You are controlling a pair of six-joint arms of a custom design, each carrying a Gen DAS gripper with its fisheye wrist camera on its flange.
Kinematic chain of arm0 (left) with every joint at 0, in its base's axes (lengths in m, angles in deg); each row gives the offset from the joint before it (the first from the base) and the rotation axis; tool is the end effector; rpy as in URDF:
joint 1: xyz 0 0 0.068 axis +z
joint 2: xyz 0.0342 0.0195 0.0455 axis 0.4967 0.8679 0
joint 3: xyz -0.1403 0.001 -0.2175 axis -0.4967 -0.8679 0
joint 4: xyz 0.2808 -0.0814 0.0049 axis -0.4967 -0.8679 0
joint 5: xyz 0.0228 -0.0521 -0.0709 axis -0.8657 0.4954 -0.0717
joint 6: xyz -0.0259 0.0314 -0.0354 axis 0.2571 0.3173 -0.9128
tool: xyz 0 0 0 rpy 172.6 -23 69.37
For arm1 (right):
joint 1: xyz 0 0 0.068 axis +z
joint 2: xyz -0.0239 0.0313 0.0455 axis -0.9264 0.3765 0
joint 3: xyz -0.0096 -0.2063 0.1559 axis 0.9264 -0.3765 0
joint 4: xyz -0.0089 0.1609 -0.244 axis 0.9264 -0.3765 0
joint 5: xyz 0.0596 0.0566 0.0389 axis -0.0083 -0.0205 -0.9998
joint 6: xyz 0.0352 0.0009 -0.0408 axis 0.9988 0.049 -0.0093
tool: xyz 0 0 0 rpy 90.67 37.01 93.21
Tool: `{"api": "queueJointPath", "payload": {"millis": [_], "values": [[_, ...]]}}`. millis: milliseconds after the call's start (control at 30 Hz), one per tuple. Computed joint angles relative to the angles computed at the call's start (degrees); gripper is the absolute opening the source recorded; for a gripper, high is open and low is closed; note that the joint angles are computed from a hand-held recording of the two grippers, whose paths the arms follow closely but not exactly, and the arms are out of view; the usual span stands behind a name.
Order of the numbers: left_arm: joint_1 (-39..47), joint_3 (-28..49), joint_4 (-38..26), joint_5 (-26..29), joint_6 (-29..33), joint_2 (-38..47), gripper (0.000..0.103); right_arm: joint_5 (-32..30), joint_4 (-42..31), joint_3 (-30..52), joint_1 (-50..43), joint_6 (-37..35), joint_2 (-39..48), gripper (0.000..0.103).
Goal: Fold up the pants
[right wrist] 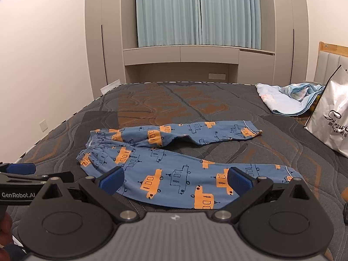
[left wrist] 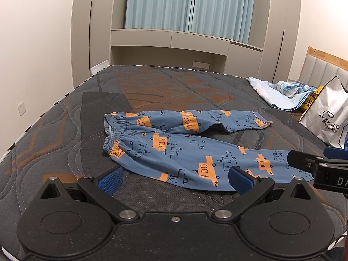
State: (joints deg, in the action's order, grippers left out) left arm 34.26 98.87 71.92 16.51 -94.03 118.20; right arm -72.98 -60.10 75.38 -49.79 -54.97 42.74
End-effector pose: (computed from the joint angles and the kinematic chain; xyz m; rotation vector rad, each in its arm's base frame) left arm 0.2461 0.0238 0.1745 -0.3583 2.1175 0.0720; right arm 0.3149 0.1081 0.1808 -0.4263 2.0393 0.3272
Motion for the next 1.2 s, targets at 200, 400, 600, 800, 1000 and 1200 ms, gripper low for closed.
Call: {"api": "queueJointPath", "payload": {"millis": [200,400,600,800,1000,1200], "values": [[0.0,0.1,-0.4,0.1,0.0,-0.4,0.103,0.0,-0.2,0.1,0.0,-0.1,0.1,0.103],[-0.1,0.0,-0.4,0.0,-0.1,-0.4,0.103,-0.1,0.0,0.0,-0.1,-0.2,0.1,0.103],[0.4,0.1,-1.5,0.4,-0.4,-1.0,0.103,0.0,-0.4,0.7,0.1,-0.4,0.7,0.103],[1.8,0.2,-1.2,2.3,-0.4,-0.4,0.103,0.4,-0.4,1.2,0.5,-0.4,1.4,0.103],[5.6,-0.3,2.7,7.6,-1.4,2.2,0.103,0.9,-0.3,2.1,1.2,-0.3,3.0,0.103],[7.5,-0.4,6.1,9.7,0.5,5.0,0.103,1.3,-0.2,2.8,1.7,-0.3,4.5,0.103]]}}
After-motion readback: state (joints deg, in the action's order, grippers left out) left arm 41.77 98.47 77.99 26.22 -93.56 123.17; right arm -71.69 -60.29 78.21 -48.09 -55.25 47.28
